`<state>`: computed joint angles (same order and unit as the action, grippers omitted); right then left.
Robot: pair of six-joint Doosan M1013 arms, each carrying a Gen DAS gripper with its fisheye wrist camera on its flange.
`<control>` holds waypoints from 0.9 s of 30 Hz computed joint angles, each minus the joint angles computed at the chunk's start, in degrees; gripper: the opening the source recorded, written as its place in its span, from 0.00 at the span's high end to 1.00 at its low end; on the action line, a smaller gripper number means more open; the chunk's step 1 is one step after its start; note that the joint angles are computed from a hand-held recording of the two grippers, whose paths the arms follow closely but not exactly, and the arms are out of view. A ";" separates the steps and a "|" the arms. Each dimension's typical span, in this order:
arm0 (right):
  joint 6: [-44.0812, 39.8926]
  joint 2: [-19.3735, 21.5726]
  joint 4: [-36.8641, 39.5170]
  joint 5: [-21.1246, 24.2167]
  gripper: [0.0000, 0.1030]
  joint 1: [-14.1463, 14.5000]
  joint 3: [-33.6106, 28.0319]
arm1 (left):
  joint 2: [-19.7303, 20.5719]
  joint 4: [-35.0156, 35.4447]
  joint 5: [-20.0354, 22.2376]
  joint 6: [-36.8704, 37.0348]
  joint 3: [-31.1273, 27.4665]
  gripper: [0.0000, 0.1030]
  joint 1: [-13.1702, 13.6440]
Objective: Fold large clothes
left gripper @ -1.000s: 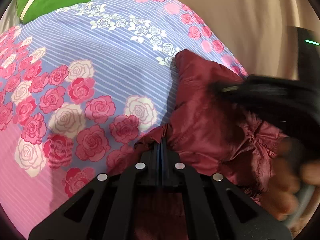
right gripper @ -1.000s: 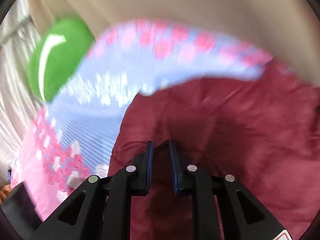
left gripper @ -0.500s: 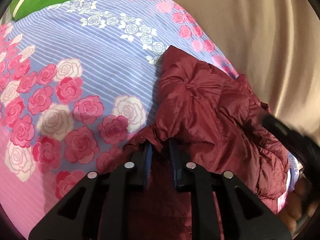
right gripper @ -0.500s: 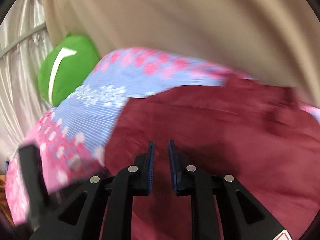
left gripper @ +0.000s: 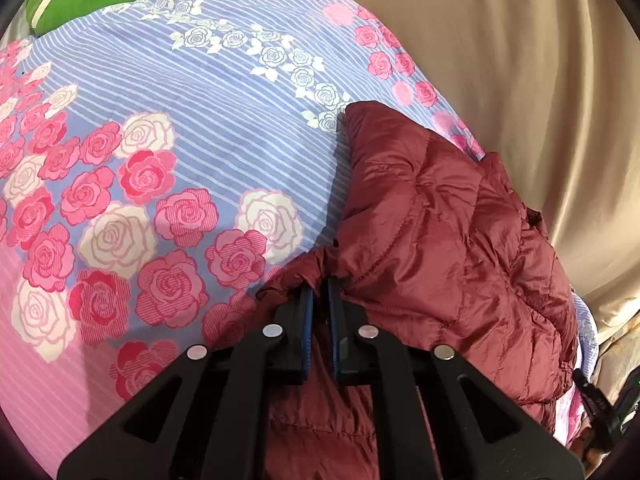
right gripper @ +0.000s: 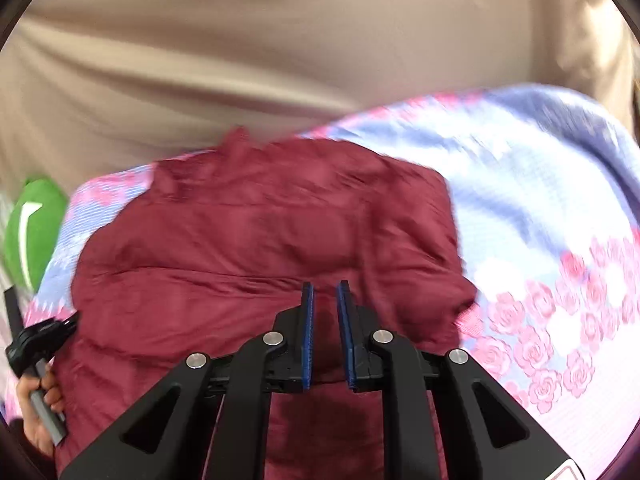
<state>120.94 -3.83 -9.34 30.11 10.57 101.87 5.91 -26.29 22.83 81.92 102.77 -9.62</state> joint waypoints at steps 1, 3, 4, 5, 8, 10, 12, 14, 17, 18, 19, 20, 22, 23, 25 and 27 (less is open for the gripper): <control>-1.78 0.28 0.72 0.17 0.85 0.18 -0.46 | -0.01 0.14 0.04 -0.11 -0.04 0.94 -0.02; -1.49 2.40 -1.98 2.50 0.85 1.01 -2.25 | 0.06 0.25 0.02 -0.24 -0.09 0.94 -0.04; -1.37 3.73 -2.74 5.00 0.85 0.87 -3.31 | 0.08 -0.04 0.01 -0.05 -0.11 0.94 -0.02; -0.98 5.30 -3.28 7.49 0.96 0.87 -4.32 | 0.10 -0.56 -0.02 0.35 -0.09 0.93 0.03; 0.20 7.09 -1.64 8.81 0.95 0.31 -5.38 | 0.04 -0.76 0.02 0.46 -0.07 0.93 0.00; 0.22 6.19 -0.13 7.14 0.83 0.83 -6.03 | 0.07 -0.66 -0.01 0.35 -0.10 0.94 -0.04; -3.54 5.33 4.89 3.03 0.83 0.94 -6.44 | -0.03 -0.11 -0.01 0.02 -0.01 0.94 -0.06; -8.28 6.14 10.90 1.98 0.83 1.09 -8.07 | -0.04 -0.16 -0.03 0.04 0.03 0.94 -0.04; -6.03 10.70 4.93 5.63 0.83 3.24 -12.39 | -0.05 -0.54 0.00 0.12 -0.04 0.94 -0.09; -4.68 12.20 2.45 7.24 0.85 3.76 -13.23 | -0.11 -0.90 -0.02 0.45 0.05 0.93 -0.01; -4.03 13.70 0.27 8.40 0.87 4.13 -14.02 | -0.14 -1.21 -0.03 0.62 0.10 0.93 0.01; -2.14 14.01 -2.91 7.47 0.88 4.61 -13.77 | -0.16 -1.70 -0.04 1.03 0.16 0.93 0.10; 0.11 14.39 -5.07 8.83 0.88 5.33 -14.97 | -0.20 -3.14 -0.12 2.03 0.29 0.94 0.26; 0.46 13.74 -4.10 8.66 0.86 5.26 -14.68 | -0.21 -3.81 -0.11 2.55 0.33 0.94 0.35; -3.98 10.47 2.57 4.58 0.86 4.34 -11.83 | -0.24 -4.49 -0.13 3.06 0.40 0.94 0.40; -4.15 6.80 2.39 2.13 0.82 4.12 -8.18 | -0.31 -4.26 -0.16 2.88 0.45 0.94 0.35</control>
